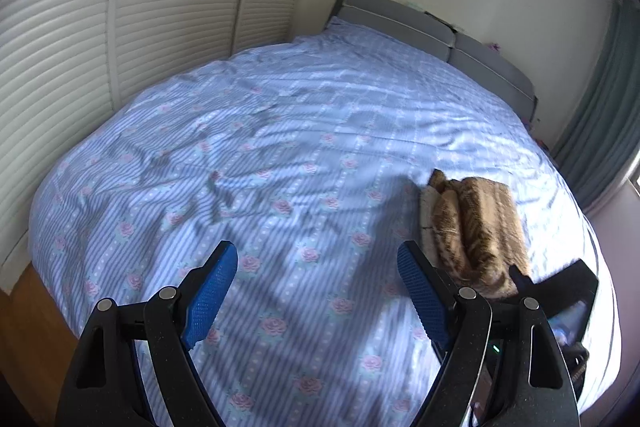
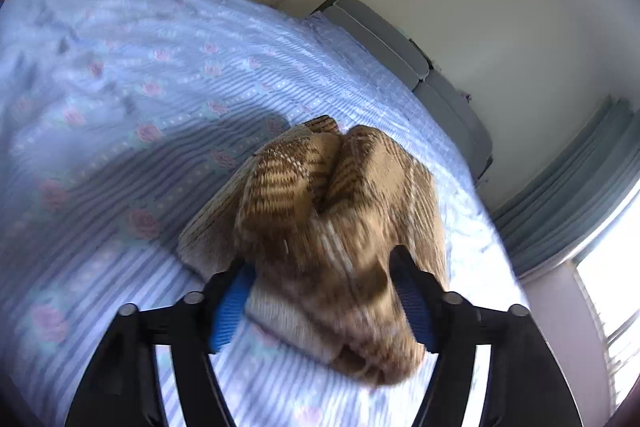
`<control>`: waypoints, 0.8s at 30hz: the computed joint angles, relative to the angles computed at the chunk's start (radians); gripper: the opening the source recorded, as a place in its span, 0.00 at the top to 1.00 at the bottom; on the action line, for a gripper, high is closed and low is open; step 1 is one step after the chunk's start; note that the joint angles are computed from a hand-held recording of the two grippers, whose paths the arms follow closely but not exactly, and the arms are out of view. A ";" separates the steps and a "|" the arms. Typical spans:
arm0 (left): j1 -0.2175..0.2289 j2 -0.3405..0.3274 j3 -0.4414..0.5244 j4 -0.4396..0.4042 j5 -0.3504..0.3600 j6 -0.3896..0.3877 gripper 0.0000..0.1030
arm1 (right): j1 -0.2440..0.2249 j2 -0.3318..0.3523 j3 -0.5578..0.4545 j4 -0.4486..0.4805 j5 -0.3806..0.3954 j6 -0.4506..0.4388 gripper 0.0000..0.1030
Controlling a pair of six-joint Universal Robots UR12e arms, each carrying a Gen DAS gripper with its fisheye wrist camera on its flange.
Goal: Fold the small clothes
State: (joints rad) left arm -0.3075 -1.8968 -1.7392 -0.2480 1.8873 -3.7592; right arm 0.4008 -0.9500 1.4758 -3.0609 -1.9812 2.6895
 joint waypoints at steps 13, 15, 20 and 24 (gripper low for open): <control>-0.011 -0.098 0.135 0.021 -0.157 0.135 0.20 | -0.092 -0.115 0.131 -0.114 0.136 0.248 0.32; -0.010 -0.131 0.181 0.010 -0.176 0.163 0.20 | -0.105 -0.117 0.124 -0.118 0.140 0.277 0.32; 0.002 -0.202 0.291 -0.053 -0.243 0.197 0.20 | -0.137 -0.107 0.089 -0.121 0.147 0.321 0.32; 0.017 -0.267 0.389 -0.142 -0.323 0.219 0.30 | -0.167 -0.093 0.049 -0.072 0.181 0.375 0.51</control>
